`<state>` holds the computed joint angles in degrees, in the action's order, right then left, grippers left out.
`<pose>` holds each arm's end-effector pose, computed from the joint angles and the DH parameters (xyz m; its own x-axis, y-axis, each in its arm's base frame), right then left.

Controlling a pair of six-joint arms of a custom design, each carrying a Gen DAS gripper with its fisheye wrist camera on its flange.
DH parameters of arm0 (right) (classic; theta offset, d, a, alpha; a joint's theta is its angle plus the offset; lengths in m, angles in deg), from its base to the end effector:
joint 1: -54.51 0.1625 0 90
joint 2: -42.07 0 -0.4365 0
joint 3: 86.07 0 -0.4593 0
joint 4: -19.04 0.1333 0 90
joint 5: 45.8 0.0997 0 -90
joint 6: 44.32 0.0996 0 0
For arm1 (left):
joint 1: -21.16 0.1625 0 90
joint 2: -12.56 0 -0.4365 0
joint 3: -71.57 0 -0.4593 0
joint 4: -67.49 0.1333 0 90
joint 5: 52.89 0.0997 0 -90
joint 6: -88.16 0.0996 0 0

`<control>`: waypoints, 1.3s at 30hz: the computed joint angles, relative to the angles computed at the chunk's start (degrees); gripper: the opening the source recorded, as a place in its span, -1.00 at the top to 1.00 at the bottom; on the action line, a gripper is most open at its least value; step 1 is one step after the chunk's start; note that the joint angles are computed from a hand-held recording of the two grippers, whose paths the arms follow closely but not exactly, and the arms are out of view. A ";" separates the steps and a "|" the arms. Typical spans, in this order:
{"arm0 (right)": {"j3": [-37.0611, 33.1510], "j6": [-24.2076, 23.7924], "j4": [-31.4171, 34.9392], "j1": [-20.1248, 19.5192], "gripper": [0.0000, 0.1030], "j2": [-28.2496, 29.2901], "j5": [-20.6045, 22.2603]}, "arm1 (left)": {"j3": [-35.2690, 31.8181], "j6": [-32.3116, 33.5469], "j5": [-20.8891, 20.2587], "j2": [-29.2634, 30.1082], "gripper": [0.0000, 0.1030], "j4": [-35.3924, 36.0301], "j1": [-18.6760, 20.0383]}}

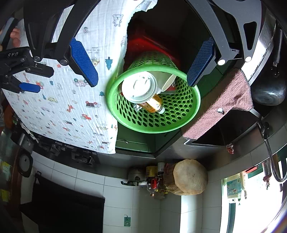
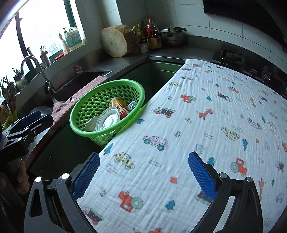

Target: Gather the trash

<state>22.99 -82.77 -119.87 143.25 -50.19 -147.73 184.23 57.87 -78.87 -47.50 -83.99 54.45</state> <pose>0.1004 -0.5611 0.4364 -0.7757 -0.4237 0.4677 -0.5922 0.7449 -0.3074 -0.3810 -0.5167 0.1482 -0.7243 -0.0231 -0.6891 0.5334 0.6145 -0.5813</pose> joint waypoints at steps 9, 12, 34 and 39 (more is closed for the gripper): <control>5.24 -3.76 -4.93 -2.03 -0.86 -7.11 0.16 | 1.05 -4.36 0.38 1.95 -0.90 1.80 -3.36; 6.83 -4.41 -5.33 -3.36 -0.86 -9.18 0.90 | 1.84 -7.08 -0.16 2.24 -0.90 2.27 -4.25; 10.95 -4.13 -5.49 -8.81 -0.86 -17.02 3.96 | 4.90 -13.29 -1.13 1.88 -0.90 3.02 -7.85; 10.99 -4.08 -5.20 -8.64 -0.86 -16.99 3.73 | 4.77 -13.76 -1.64 1.75 -0.90 4.38 -7.85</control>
<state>33.98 -86.84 -125.07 134.61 -67.18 -144.00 188.99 44.11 -80.51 -45.75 -79.61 46.60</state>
